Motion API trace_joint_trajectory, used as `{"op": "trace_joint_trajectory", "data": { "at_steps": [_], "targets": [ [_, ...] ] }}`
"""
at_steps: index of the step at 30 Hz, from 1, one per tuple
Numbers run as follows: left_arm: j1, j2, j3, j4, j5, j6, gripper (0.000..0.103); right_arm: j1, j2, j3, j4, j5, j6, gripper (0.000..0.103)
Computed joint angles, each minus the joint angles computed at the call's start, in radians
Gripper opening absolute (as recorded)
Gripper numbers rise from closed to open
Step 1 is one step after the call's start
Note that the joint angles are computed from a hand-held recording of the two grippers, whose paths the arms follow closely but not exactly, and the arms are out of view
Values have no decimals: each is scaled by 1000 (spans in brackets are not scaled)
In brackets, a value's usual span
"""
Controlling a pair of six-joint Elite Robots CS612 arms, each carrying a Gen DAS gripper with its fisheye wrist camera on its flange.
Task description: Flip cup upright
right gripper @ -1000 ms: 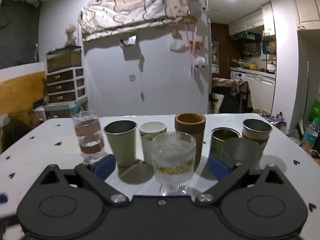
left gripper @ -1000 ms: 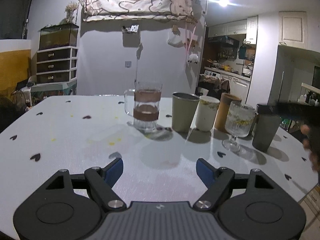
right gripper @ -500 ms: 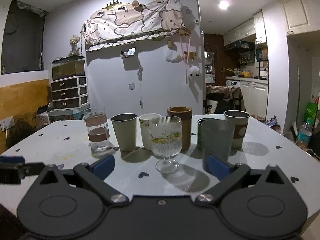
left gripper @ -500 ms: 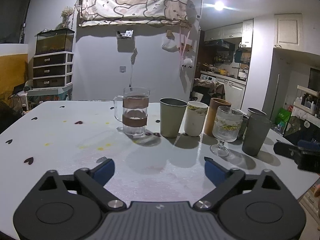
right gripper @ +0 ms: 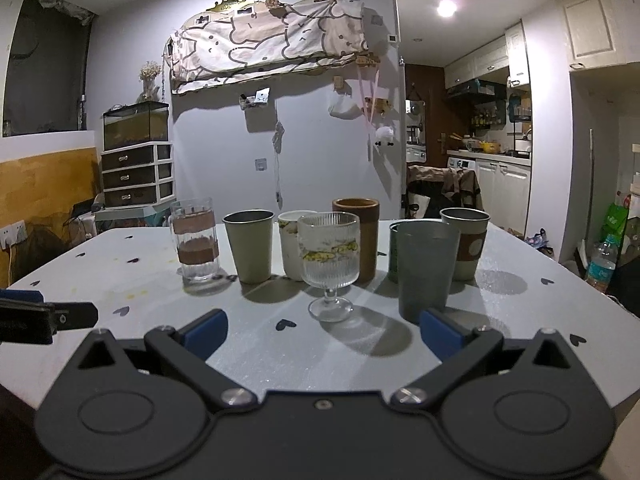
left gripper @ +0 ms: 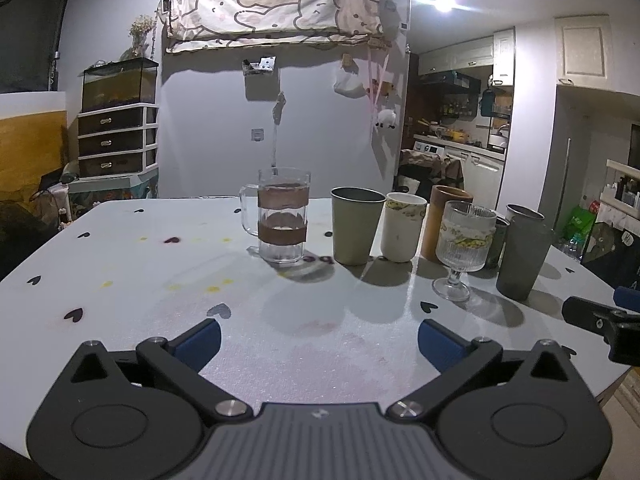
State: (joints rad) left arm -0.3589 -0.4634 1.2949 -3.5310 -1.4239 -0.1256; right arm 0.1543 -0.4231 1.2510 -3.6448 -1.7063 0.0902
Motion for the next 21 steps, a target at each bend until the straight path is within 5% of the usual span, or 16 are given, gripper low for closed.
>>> {"op": "trace_joint_trajectory", "data": {
  "at_steps": [21],
  "targets": [
    [-8,-3,7,2,39,18,103,6,-6,5,14,-8,-14,103]
  ]
}}
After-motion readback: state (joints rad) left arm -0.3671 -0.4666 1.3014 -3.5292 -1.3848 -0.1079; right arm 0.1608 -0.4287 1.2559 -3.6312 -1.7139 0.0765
